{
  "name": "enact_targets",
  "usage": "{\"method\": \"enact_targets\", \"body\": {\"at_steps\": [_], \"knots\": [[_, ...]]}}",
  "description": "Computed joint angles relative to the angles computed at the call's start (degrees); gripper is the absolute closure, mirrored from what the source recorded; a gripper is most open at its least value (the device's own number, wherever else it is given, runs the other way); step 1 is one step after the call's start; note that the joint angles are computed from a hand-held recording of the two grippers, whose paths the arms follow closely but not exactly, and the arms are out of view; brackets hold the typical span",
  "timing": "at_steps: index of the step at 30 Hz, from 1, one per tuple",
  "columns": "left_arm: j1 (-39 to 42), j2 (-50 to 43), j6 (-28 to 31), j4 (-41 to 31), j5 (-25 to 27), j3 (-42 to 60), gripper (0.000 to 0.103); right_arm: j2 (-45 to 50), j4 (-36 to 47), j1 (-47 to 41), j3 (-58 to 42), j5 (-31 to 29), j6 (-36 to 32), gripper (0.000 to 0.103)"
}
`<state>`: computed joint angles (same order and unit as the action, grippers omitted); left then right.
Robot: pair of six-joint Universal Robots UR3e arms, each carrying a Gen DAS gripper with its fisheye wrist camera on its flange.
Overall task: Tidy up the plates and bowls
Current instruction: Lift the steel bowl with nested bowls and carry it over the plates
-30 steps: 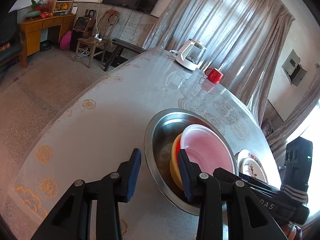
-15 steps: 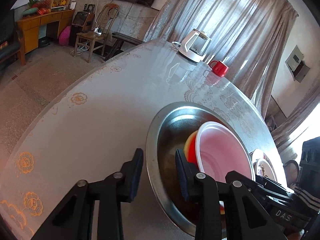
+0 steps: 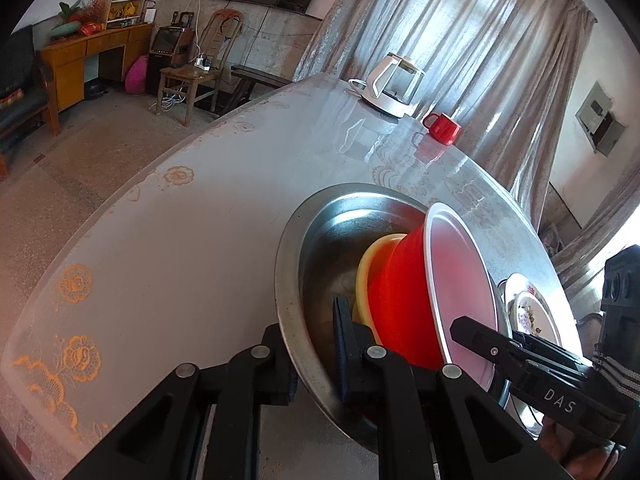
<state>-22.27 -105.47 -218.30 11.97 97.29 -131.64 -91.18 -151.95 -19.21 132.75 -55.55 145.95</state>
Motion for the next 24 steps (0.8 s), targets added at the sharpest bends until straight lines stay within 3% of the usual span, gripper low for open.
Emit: {"method": "enact_targets", "body": {"at_steps": [24], "knots": [[-6.22,3.35,-2.28,-3.28,6.48,-0.18,0.085,-4.11,4.59,-4.14,3.26,3.58,-4.68,0.073]]}}
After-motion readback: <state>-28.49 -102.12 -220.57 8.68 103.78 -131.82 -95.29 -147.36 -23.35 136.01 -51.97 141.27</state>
